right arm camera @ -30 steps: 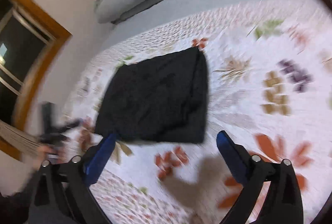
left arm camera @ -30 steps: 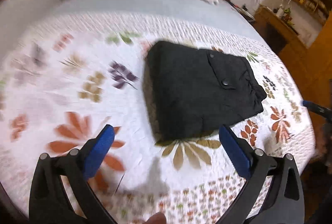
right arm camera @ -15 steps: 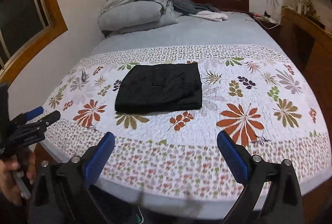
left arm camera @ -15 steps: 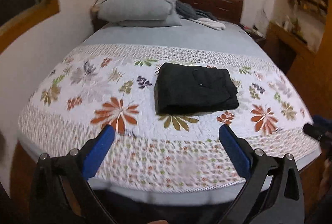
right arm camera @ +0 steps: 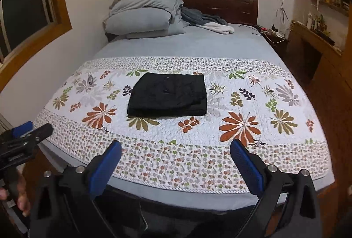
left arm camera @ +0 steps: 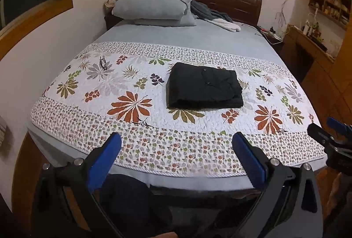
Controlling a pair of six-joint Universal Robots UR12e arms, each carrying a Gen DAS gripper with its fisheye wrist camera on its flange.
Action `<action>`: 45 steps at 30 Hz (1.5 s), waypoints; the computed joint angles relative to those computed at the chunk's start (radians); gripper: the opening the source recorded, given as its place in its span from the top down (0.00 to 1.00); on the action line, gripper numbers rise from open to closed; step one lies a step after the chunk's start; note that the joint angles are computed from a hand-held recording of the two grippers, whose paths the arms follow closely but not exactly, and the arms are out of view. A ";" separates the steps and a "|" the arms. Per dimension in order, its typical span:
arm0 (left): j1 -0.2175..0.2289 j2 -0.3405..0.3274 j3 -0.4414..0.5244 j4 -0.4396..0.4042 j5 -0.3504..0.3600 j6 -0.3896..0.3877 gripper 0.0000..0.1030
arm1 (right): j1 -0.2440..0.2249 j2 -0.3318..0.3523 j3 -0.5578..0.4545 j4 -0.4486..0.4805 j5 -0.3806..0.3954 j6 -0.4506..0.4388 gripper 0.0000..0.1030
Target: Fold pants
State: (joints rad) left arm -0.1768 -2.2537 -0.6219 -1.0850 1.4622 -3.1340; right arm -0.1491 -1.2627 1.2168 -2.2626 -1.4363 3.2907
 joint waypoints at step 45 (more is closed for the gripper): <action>-0.018 -0.017 0.032 0.117 0.008 0.051 0.03 | -0.017 0.008 -0.006 -0.004 0.064 -0.004 0.03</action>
State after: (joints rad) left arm -0.1948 -2.2707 -0.5902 -0.9683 1.4698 -3.0832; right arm -0.1661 -1.2544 1.2106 -2.2666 -1.3724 3.2872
